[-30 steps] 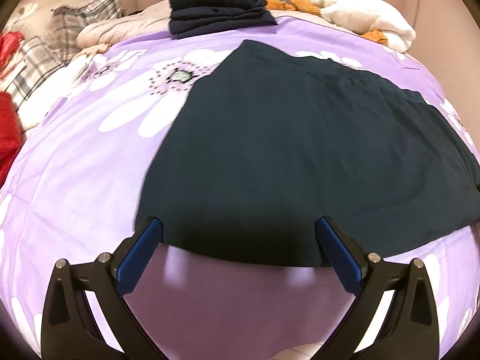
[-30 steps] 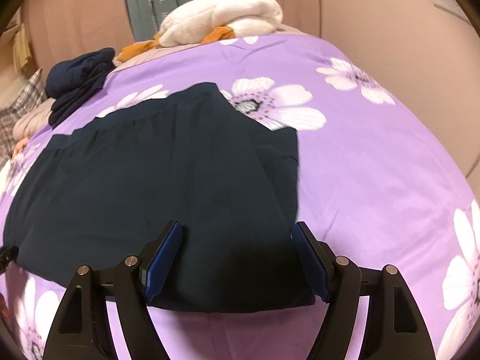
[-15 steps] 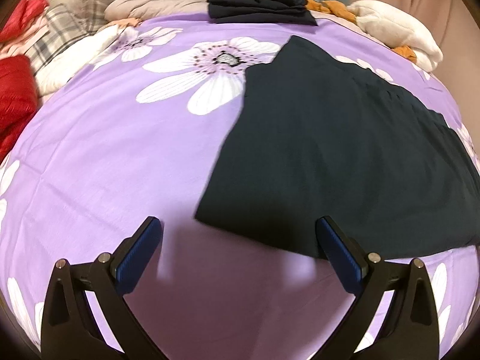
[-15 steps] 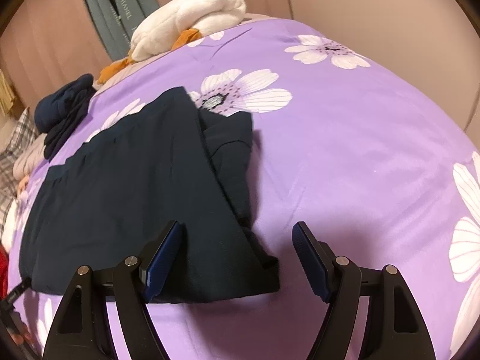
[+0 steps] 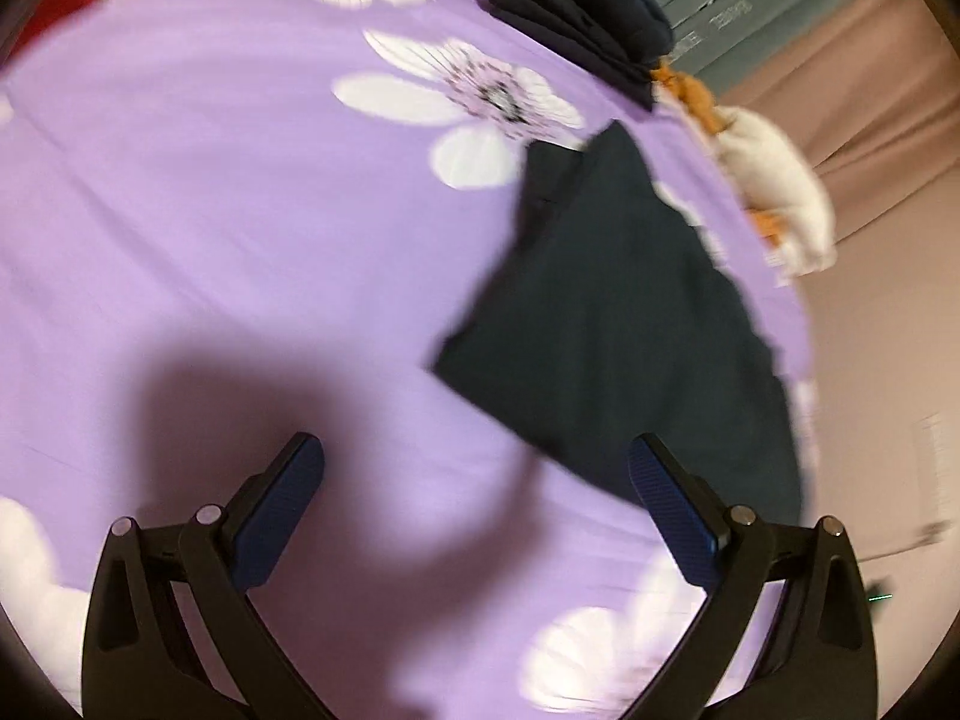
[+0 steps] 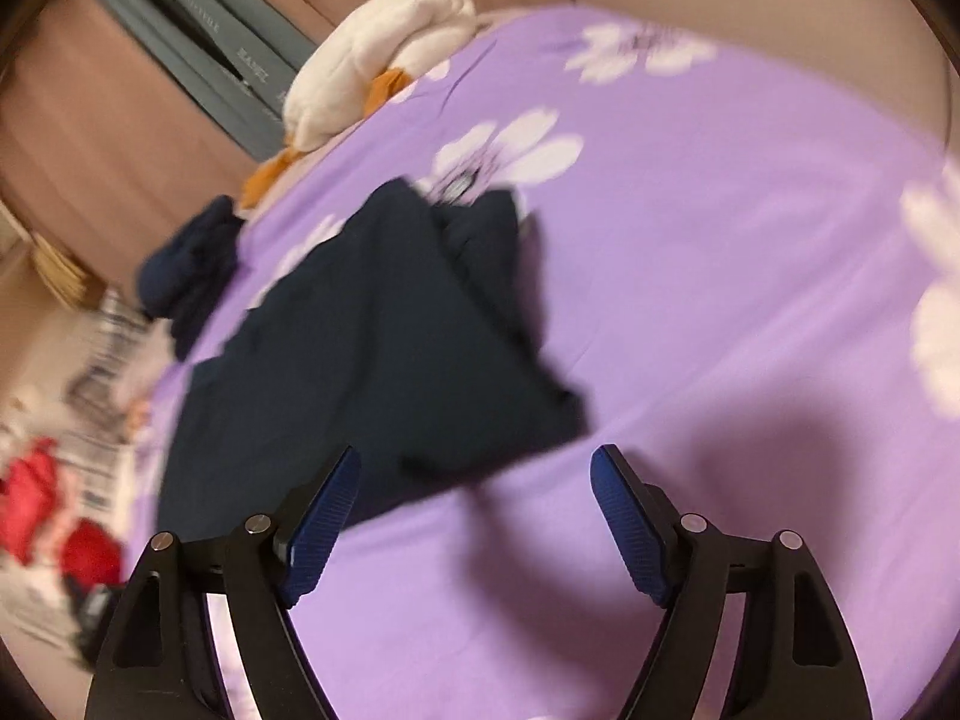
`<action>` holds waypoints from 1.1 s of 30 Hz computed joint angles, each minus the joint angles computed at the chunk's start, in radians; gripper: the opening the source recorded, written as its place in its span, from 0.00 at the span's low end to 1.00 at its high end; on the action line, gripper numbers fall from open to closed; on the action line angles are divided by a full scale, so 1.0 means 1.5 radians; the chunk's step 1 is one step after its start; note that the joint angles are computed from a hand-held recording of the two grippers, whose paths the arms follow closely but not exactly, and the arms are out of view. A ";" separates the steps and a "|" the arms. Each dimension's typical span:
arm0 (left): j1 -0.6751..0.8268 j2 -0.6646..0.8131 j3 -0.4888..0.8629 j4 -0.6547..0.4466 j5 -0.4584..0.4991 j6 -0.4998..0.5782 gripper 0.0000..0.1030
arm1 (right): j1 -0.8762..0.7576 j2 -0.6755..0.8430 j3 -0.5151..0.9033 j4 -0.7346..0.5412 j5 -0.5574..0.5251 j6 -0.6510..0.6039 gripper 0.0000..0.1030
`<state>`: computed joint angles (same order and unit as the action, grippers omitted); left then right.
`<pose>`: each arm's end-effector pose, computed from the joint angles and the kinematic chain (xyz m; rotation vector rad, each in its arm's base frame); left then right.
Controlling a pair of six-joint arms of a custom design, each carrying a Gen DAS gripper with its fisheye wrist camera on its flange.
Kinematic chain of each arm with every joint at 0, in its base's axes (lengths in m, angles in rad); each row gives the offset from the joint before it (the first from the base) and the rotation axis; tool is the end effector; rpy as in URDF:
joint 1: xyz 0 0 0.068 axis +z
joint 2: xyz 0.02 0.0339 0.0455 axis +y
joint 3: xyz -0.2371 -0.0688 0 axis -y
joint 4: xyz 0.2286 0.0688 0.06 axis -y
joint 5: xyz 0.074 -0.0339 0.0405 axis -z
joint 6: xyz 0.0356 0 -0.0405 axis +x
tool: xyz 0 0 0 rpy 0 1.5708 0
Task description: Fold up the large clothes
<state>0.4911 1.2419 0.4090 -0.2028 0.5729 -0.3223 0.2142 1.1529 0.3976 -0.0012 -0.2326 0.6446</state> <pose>0.1807 0.0747 0.1197 -0.7990 2.3626 -0.6722 0.2038 0.0527 0.1426 0.3952 2.3756 0.6873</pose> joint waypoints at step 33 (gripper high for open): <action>-0.159 0.115 0.059 0.185 -0.101 -0.187 0.11 | 0.105 0.225 0.036 0.319 0.092 0.222 0.25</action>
<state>0.2530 1.4150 0.4974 0.0751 0.4210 -0.6025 0.3718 1.4909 0.4514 0.4773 -0.0942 0.9773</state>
